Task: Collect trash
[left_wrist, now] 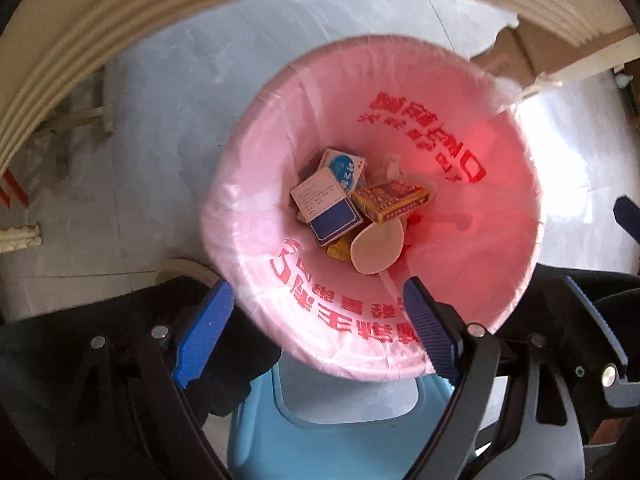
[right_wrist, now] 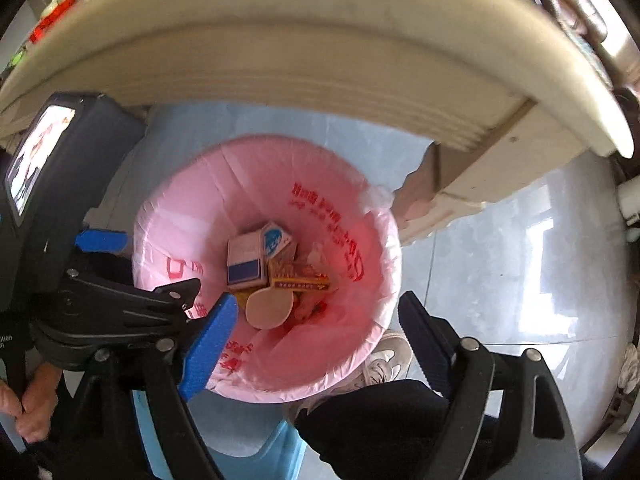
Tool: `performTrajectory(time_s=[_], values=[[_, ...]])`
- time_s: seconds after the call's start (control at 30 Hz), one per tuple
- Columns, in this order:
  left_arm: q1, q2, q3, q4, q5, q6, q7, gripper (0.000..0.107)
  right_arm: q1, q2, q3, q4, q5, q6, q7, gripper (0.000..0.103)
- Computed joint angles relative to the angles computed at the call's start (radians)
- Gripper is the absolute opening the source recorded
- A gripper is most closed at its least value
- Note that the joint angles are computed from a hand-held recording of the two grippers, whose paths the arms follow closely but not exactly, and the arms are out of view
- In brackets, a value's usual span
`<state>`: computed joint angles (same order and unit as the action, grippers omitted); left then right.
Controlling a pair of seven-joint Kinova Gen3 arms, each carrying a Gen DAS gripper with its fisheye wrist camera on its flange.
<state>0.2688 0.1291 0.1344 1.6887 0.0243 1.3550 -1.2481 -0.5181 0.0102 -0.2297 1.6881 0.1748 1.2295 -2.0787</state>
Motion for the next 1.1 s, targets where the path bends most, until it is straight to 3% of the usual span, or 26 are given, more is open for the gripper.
performTrajectory(time_s=[0.37, 0.6, 0.77, 1.1], values=[[0.075, -0.116, 0.062, 0.018, -0.094, 0.021, 0.161, 0.085, 0.015, -0.119, -0.036, 0.026, -0.035, 0.091, -0.180, 0.088], [0.117, -0.204, 0.112, -0.076, -0.178, 0.042, 0.237, 0.085, 0.036, -0.259, -0.162, -0.012, 0.140, 0.145, -0.325, 0.091], [0.130, -0.256, 0.170, -0.202, -0.281, 0.083, 0.286, 0.085, 0.086, -0.324, -0.239, -0.093, 0.235, 0.184, -0.341, 0.094], [0.120, -0.318, 0.382, -0.445, -0.585, 0.202, 0.404, 0.089, 0.296, -0.426, -0.482, -0.295, 0.433, 0.251, -0.310, 0.096]])
